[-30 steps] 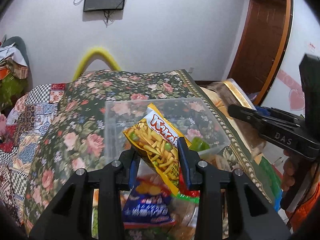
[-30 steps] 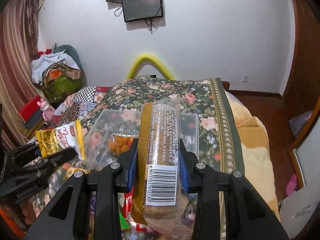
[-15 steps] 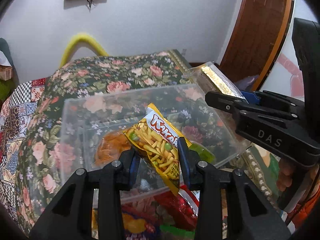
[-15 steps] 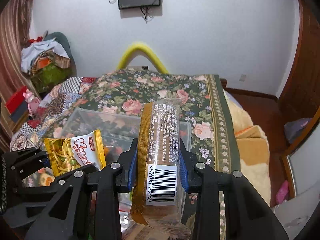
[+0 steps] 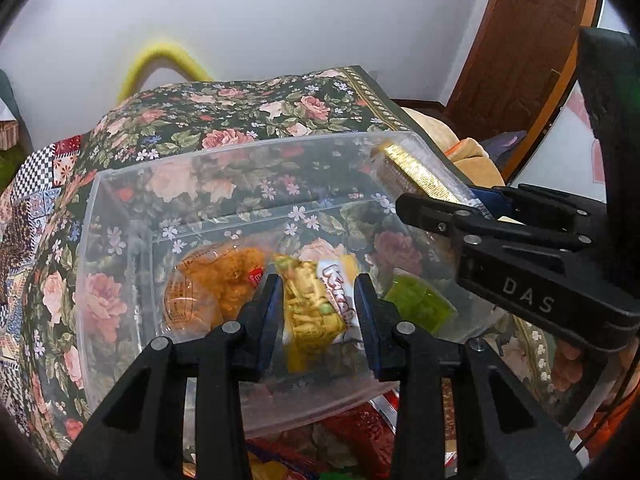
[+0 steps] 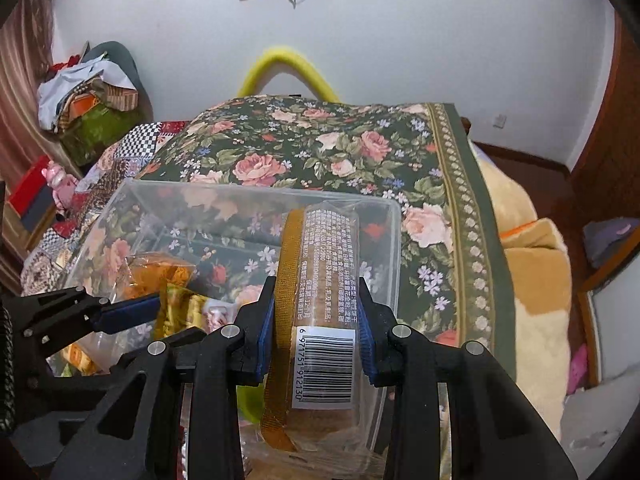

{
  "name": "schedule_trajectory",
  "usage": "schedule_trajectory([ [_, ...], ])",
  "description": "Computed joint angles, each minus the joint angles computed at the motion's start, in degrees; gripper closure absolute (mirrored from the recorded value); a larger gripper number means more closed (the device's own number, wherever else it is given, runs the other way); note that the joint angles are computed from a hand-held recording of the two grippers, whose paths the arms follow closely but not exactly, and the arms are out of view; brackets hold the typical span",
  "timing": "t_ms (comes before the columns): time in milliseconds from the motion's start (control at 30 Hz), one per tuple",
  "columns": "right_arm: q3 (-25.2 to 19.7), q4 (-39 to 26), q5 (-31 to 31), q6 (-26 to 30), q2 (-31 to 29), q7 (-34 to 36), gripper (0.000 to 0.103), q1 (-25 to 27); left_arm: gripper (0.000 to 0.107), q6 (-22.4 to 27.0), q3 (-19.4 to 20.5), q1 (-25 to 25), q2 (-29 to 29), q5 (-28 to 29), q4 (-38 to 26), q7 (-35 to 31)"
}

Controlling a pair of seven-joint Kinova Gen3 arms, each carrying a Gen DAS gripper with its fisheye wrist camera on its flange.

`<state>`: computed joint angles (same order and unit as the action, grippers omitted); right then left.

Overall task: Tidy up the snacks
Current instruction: 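Drop the Kaka bag into the clear box while the right tool drops the loaf in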

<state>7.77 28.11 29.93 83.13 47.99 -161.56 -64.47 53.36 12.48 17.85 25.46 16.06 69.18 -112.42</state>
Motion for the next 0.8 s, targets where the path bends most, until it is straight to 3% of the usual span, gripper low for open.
schedule_trajectory([
  [300,0.75,-3.77,-0.15,3.17,1.25,1.86,0.066,-0.70,0.070,0.17,0.19,-1.35,-2.38,1.32,1.37,-0.93],
  [467,2.84,-10.02,1.62,7.72,3.07,3.71,0.066,-2.76,0.070,-1.33,0.33,-3.41,-6.35,3.57,4.09,-3.21],
  [800,4.67,-8.58,6.93,9.07,0.81,0.37,0.066,-9.81,0.057,-2.86,-1.55,-9.26,-16.53,11.57,11.29,-11.56],
])
